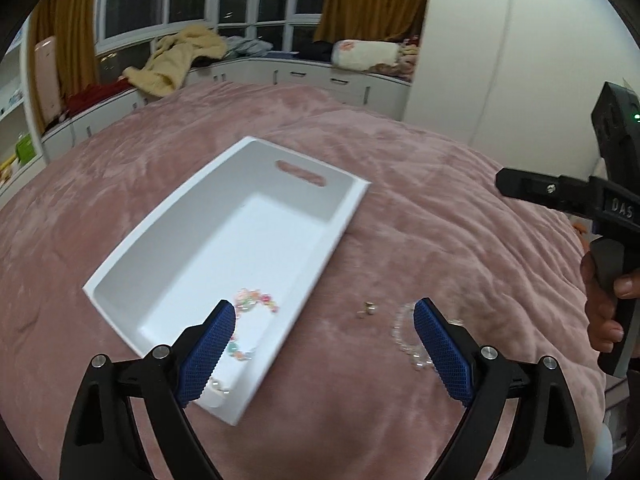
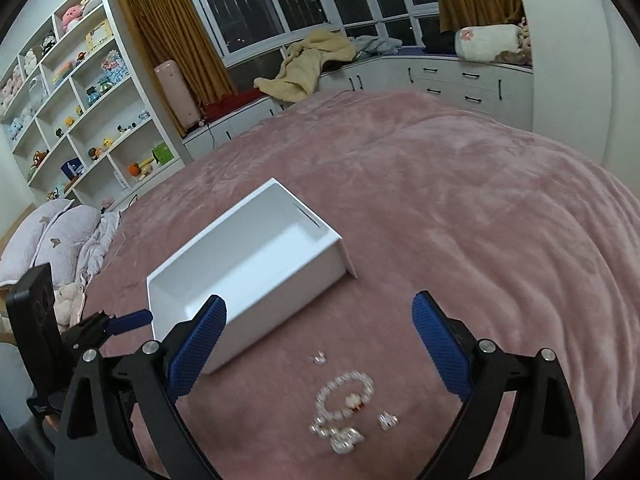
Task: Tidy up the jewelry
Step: 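Grasp the silver heart pendant with the right gripper while the left gripper grasps the white bead bracelet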
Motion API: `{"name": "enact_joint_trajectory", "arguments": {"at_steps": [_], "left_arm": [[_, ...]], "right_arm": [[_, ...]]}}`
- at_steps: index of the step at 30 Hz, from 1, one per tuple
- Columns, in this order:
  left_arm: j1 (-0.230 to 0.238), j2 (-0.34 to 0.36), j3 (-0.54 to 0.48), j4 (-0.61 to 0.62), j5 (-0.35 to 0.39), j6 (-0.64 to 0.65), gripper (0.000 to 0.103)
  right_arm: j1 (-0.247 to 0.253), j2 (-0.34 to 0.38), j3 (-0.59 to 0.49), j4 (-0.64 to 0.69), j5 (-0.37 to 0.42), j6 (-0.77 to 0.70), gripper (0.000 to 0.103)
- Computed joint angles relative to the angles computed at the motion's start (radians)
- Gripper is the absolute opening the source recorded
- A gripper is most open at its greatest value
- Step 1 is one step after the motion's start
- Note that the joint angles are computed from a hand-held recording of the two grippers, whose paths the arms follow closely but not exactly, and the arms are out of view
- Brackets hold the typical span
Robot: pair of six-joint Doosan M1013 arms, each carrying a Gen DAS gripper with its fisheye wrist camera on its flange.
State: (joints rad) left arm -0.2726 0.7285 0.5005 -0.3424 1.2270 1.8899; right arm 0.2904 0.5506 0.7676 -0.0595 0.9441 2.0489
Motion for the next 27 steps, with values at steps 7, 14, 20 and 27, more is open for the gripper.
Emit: {"name": "enact_joint_trajectory", "arguments": {"at_steps": [7, 14, 20, 27], "left_arm": [[-0.027, -0.015, 0.046, -0.040, 0.007, 0.032, 0.092], [-0.059, 0.005, 0.073, -0.011, -0.009, 0.030, 0.092], [-0.075, 0.049, 0.054, -0.007, 0.009, 0.017, 0.092], [-0.099, 0.135, -0.044, 0.032, 0.057, -0.009, 0.084]], "right_arm": [[0.009, -0.086, 0.159, -0.070, -0.032, 0.052, 0.093], [0.021, -0.160, 0.335, -0.045, -0.092, 0.051, 0.093], [0.032, -0.169, 0.423, 0.053, -0.137, -0.003, 0.090], [0.037, -0.134, 0.443, 0.124, -0.190, -0.032, 0.065]]}}
